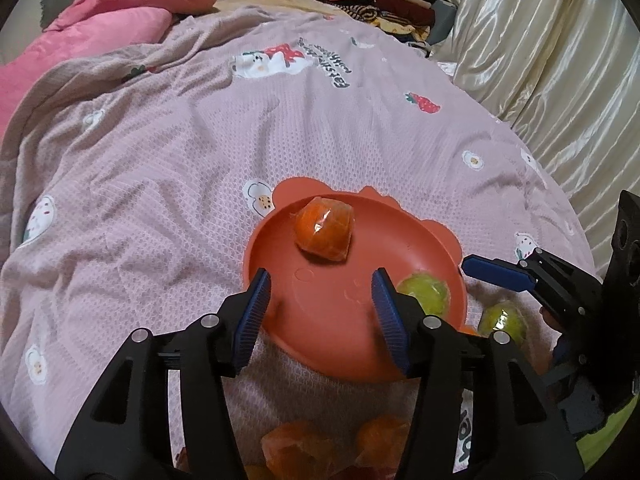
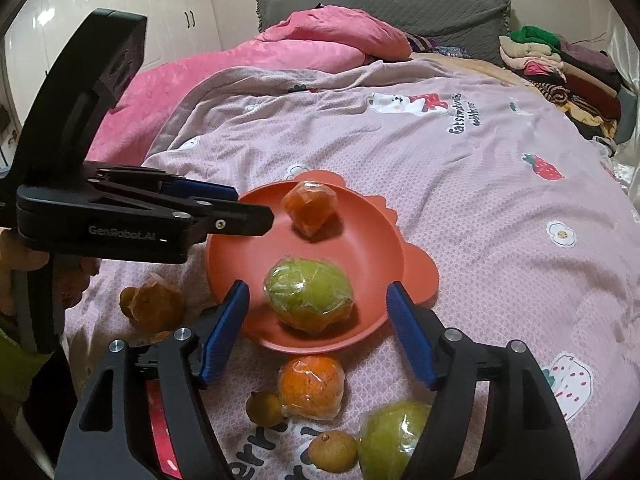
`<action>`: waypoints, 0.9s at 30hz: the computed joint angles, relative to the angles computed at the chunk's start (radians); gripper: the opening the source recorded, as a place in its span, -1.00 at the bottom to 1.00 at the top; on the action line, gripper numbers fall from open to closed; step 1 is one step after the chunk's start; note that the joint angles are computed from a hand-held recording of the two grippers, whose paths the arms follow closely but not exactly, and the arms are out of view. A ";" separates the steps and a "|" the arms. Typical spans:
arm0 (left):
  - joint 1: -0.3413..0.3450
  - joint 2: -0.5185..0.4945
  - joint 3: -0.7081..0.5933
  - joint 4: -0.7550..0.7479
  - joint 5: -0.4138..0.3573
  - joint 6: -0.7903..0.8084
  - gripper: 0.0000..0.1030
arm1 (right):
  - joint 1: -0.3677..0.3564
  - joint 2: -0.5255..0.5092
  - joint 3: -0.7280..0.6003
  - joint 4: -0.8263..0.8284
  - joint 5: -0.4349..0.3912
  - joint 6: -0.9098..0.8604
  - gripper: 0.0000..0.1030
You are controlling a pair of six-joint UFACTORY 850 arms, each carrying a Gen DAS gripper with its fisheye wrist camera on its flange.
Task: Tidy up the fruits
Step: 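Release the green pomelo onto the plate with the right tool and withdraw both tools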
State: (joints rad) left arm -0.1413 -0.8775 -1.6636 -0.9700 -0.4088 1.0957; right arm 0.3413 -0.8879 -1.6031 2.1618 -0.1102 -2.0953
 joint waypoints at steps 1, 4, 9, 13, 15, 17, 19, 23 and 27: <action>-0.001 0.005 0.006 -0.007 0.004 0.006 -0.11 | 0.000 0.002 0.003 0.019 -0.002 -0.019 0.39; -0.001 0.023 0.030 -0.047 0.018 0.043 0.01 | -0.001 0.011 0.017 0.134 -0.006 -0.123 0.45; -0.002 0.052 0.066 -0.110 0.039 0.104 0.09 | -0.001 0.027 0.042 0.339 -0.013 -0.321 0.54; 0.000 0.075 0.094 -0.160 0.050 0.155 0.18 | 0.000 0.040 0.059 0.478 -0.018 -0.453 0.67; 0.000 0.086 0.107 -0.182 0.056 0.179 0.20 | 0.000 0.047 0.069 0.547 -0.025 -0.520 0.68; 0.000 0.093 0.115 -0.192 0.060 0.186 0.23 | 0.000 0.054 0.078 0.595 -0.030 -0.564 0.69; 0.000 0.100 0.125 -0.211 0.068 0.204 0.28 | 0.000 0.059 0.086 0.636 -0.036 -0.605 0.72; 0.001 0.114 0.143 -0.250 0.079 0.239 0.35 | 0.001 0.073 0.105 0.742 -0.051 -0.709 0.78; 0.000 0.131 0.165 -0.294 0.093 0.284 0.51 | 0.002 0.086 0.123 0.790 -0.067 -0.758 0.82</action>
